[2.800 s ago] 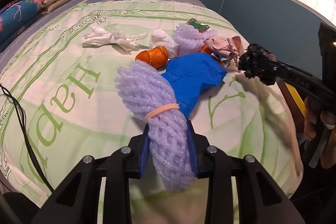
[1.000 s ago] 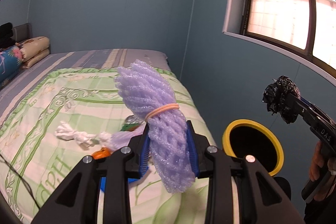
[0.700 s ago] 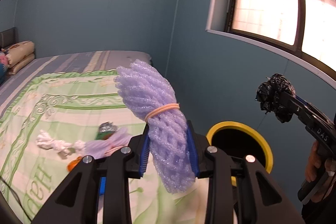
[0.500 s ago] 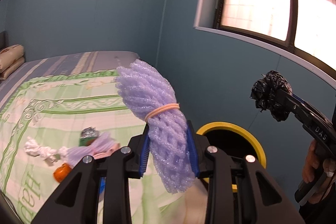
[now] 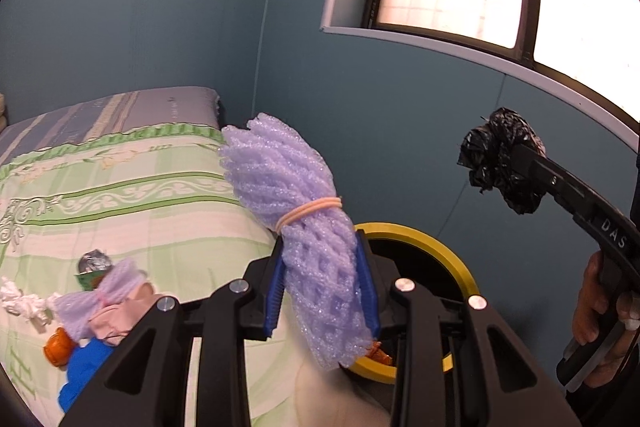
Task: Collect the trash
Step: 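Carry both items over the yellow bin and open both tools to drop them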
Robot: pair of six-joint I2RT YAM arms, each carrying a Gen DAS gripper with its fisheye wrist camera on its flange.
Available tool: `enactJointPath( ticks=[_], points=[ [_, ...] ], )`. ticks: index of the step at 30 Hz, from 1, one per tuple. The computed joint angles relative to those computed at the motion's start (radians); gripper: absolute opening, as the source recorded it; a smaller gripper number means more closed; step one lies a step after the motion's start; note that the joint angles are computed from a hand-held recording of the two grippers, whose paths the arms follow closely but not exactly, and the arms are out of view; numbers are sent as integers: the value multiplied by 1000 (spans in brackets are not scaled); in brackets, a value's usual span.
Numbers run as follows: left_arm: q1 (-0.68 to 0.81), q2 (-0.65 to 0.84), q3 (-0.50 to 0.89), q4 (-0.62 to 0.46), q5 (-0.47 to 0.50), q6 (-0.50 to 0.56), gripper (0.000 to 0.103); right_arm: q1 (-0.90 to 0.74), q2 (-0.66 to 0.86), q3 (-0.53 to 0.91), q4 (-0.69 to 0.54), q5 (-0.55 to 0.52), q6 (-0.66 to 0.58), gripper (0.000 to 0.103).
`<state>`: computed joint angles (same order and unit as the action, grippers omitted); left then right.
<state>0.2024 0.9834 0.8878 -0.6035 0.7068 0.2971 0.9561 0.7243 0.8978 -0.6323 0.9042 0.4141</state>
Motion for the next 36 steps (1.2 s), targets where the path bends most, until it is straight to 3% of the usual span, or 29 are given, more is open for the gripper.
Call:
enactJointPath(
  ticks=[21,32,36],
  points=[
    [-367,168,-50,213,-211,-171,31,-309,-78,-104,49,-228,-43,38],
    [-467,274,-80,295,-258,-220,31,-542,-64,-161,92,-447,-55,38],
    [-488,289,-88,312,-266,-227,32,-570,-64,-172,99,-468,-61,38]
  ],
)
